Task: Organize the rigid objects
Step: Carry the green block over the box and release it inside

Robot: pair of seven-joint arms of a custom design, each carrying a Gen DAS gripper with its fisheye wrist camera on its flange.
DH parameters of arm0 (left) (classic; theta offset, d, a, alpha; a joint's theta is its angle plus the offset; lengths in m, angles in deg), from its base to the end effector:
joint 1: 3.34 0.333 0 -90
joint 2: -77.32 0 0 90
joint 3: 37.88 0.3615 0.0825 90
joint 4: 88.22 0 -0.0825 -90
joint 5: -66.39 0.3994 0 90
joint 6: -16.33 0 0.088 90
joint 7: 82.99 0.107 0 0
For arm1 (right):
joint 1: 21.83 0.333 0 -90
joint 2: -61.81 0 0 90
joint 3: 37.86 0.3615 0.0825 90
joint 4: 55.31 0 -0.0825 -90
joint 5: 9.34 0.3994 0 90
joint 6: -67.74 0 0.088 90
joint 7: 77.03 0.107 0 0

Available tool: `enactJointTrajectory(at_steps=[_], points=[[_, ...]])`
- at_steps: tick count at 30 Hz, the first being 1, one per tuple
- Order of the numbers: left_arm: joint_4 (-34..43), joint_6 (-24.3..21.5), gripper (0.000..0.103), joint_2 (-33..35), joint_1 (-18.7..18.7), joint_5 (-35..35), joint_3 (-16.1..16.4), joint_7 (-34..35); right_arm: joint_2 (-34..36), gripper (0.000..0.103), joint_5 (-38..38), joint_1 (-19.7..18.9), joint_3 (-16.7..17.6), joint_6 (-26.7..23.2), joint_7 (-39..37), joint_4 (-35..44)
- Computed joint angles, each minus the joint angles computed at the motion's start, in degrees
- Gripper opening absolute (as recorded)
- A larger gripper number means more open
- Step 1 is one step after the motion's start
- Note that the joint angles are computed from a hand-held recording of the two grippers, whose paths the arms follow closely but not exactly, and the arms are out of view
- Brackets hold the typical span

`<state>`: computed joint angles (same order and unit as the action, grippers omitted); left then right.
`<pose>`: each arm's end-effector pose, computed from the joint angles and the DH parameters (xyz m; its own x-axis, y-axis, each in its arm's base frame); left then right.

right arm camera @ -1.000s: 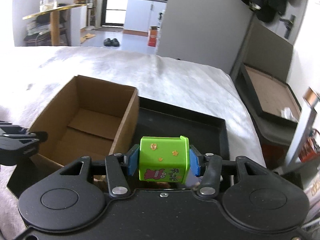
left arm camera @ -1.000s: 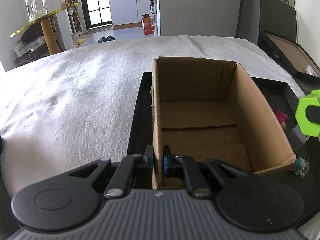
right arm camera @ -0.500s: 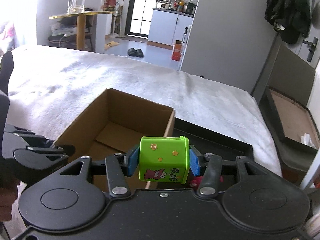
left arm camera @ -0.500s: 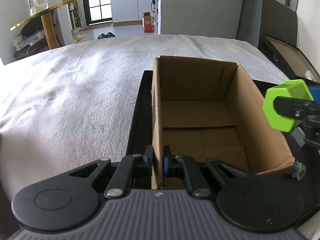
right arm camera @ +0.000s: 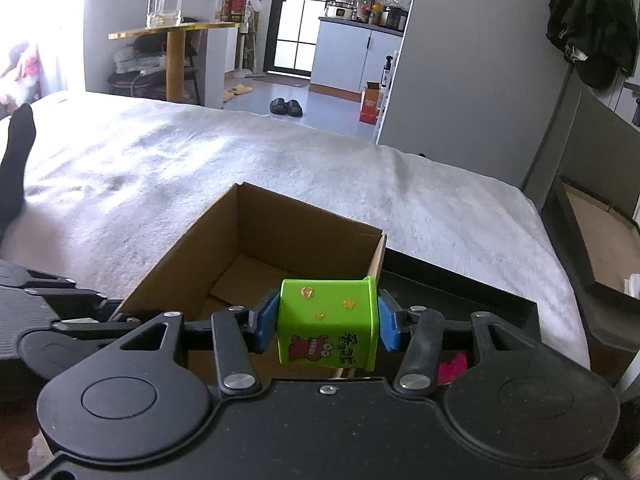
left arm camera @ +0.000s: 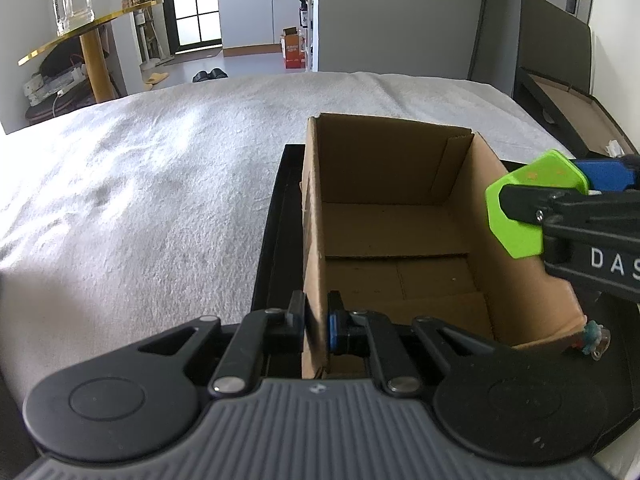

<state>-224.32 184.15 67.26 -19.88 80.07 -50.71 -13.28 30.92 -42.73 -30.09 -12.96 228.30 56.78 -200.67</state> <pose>0.4488 -0.2756 0.5095 -0.3768 -0.9263 0.0049 -0.6879 0.2763 -0.6712 0.3986 0.1719 0.5486 -0.0449 -0.9825 0.1808 -0.6347 -0.1117 -0.7646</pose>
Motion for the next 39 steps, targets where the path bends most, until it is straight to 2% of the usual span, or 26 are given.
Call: enactJointTrajectory(at_steps=[2,4,5,13,21,28,30,35,39], points=[[0.1,-0.16,0.01,0.04,-0.2,-0.46,0.19,0.27,0.27,0.058,0.46,0.51,-0.2,-1.27,-0.27,0.5],[0.22,-0.29,0.01,0.06,-0.08,-0.35,0.05,0.04,-0.2,0.073,0.78,1.16,-0.72,-1.51,-0.2,0.18],[0.21,-0.37,0.01,-0.01,0.0,-0.18,-0.04,-0.13,-0.47,0.077,0.65,1.13,-0.75,-1.4,-0.05,-0.04],[0.31,-0.61,0.01,0.22,0.3,1.01,-0.3,-0.88,-2.63,0.077,4.31,2.86,-2.87,-2.4,-1.47,-2.26],[0.62,-1.16,0.011,0.06,1.29,3.8,-1.2,-3.07,-9.17,0.077,9.26,3.12,-4.97,-5.56,-2.75,-7.27],[1.54,-3.62,0.013,-0.1,1.85,7.7,-2.04,-5.96,-14.13,0.077,13.36,2.6,-5.99,-8.08,-3.57,-11.89],[1.59,-4.0,0.017,-0.2,1.76,7.9,-1.98,-6.38,-15.28,0.077,14.61,2.64,-6.34,-8.7,-3.68,-13.22],[1.94,-4.79,0.044,-0.25,2.7,11.62,-2.92,-10.04,-16.51,0.077,17.44,2.39,-7.66,-8.88,-4.19,-15.78],[2.15,-4.87,0.051,-0.13,3.01,14.4,-3.31,-12.32,-16.04,0.076,19.34,1.58,-8.07,-8.36,-3.87,-17.03]])
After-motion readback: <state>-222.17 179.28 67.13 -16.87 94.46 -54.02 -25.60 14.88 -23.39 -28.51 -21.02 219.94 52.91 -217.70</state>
